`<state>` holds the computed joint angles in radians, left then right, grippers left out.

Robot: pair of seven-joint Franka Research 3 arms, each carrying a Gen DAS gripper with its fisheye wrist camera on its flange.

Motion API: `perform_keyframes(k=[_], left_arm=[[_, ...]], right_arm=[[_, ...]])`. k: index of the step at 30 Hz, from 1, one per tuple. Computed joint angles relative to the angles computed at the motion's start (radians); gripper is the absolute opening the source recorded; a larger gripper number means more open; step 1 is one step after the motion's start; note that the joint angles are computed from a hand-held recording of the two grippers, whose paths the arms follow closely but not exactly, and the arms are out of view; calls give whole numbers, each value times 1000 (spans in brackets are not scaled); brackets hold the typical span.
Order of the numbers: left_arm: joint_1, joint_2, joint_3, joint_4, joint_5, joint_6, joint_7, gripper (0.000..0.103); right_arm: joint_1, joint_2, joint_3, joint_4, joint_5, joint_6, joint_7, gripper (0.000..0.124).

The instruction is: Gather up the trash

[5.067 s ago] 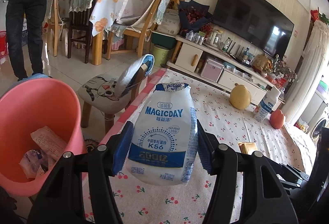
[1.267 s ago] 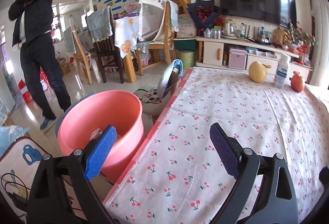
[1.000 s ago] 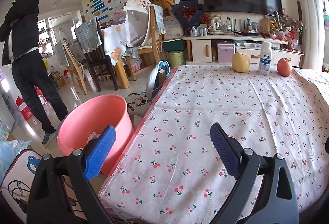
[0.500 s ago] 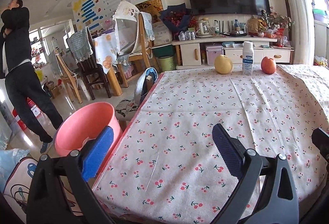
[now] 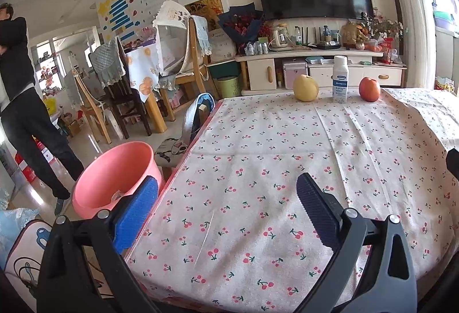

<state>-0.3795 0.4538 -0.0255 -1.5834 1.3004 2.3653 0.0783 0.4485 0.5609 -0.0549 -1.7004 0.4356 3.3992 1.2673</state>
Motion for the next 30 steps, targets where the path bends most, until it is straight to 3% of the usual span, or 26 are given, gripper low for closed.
perform_keyframes(k=[5, 13, 30], left_arm=[[19, -5, -4, -7, -39, 50, -4, 98], [16, -13, 1, -14, -12, 95, -60, 99], [0, 1, 4, 18, 6, 131, -72, 99]], right_arm=[[18, 17, -50, 25, 34, -43, 42, 93], [29, 22, -78, 23, 50, -8, 73, 93], [98, 49, -162, 49, 131, 4, 12, 94]])
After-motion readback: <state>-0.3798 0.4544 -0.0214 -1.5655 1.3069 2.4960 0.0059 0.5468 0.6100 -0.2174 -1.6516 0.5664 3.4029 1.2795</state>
